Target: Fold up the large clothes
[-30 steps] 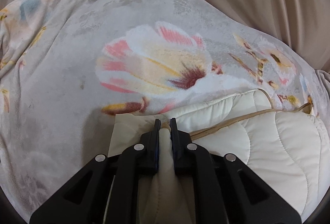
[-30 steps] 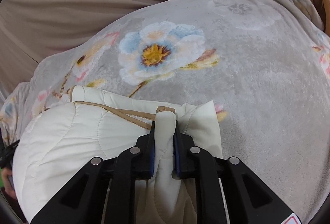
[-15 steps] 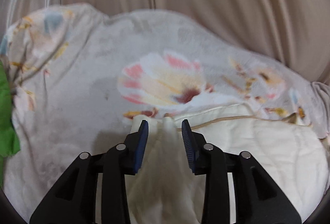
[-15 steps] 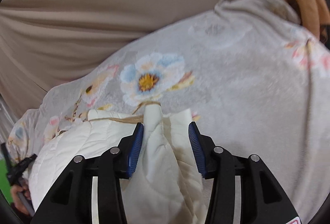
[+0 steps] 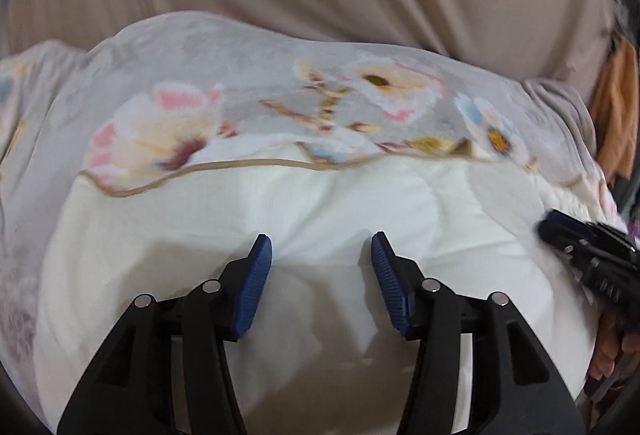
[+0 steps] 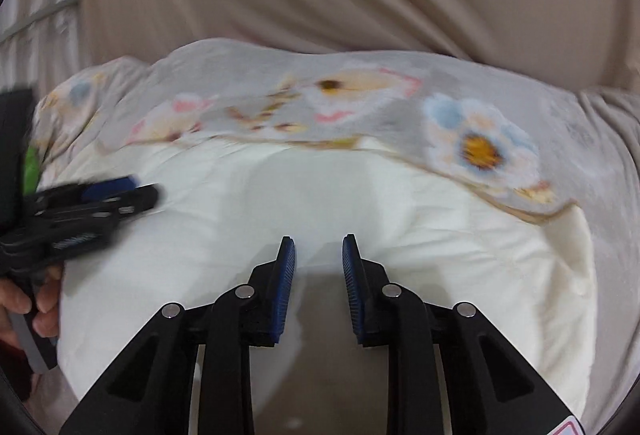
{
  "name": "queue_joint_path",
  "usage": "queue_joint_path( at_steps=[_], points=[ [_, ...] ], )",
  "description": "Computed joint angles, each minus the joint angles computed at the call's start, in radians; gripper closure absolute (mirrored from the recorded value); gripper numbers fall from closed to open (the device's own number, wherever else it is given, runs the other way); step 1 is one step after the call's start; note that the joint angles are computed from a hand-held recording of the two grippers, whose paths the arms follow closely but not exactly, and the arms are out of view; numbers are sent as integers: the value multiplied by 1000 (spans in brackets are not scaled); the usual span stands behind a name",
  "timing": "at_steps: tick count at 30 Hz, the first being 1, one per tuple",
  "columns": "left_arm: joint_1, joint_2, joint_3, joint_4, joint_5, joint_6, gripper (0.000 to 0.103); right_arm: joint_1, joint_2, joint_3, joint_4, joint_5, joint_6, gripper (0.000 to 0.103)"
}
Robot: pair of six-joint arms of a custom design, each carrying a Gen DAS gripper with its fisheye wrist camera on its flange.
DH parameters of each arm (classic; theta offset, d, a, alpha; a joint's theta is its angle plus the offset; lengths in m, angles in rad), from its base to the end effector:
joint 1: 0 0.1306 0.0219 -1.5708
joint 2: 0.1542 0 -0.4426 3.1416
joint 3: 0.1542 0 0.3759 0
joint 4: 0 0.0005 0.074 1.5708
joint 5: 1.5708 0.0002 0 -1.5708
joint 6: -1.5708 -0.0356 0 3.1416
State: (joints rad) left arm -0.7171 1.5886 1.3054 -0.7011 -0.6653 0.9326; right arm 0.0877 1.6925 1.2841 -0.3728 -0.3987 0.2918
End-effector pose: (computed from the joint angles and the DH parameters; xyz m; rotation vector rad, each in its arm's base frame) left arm 0.4022 -0.3222 0.3766 -0.4802 2.2345 0.0289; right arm 0.5598 0.0626 0.3318 -0.6228 2.2180 0.3639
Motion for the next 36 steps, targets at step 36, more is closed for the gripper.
queue_joint_path(
  at_steps=[36],
  points=[
    [93,-84,-140,-91,-73,148,50,124,11,36,-154,10,-20,96]
  ],
)
